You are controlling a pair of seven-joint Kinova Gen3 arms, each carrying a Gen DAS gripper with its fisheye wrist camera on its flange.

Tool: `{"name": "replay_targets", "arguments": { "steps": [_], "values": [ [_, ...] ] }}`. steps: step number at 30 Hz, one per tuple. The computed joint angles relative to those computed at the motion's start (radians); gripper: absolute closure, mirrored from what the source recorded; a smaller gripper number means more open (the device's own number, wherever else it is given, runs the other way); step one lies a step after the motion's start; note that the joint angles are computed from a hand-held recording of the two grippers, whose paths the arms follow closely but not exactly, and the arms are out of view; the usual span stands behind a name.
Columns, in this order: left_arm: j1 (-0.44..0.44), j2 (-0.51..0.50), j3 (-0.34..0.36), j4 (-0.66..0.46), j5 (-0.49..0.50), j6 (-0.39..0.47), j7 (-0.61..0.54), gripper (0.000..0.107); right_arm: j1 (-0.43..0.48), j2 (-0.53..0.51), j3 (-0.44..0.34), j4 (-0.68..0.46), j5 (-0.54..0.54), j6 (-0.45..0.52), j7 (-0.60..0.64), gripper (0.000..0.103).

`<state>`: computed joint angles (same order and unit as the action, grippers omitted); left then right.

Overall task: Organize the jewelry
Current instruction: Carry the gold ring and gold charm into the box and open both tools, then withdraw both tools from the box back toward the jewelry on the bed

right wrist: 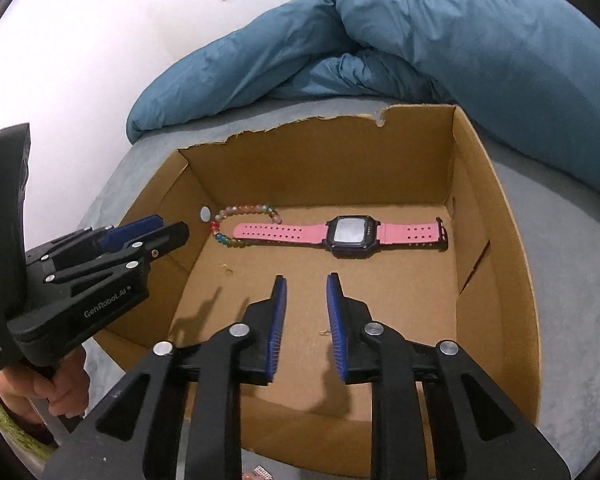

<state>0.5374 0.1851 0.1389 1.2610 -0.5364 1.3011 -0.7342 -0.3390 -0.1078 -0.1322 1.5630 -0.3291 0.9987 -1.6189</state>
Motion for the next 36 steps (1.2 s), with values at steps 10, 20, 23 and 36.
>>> {"name": "replay_targets", "arguments": {
  "steps": [10,20,23,36],
  "values": [
    [0.035,-0.028,0.016,0.008,-0.073,0.011,0.040,0.064,-0.011,-0.046,-0.007,0.002,0.032,-0.033,-0.009,0.071],
    [0.059,-0.096,0.060,0.057,-0.142,0.033,0.106,0.064,-0.010,-0.082,0.015,0.014,-0.001,-0.031,0.019,0.071],
    [0.057,-0.125,0.084,0.081,-0.155,0.035,0.133,0.064,-0.009,-0.106,0.023,0.029,-0.010,-0.032,0.038,0.071],
    [0.054,-0.238,0.217,0.187,-0.198,0.059,0.239,0.064,-0.033,-0.200,0.047,0.079,-0.068,-0.026,0.107,0.071]
  ]
}}
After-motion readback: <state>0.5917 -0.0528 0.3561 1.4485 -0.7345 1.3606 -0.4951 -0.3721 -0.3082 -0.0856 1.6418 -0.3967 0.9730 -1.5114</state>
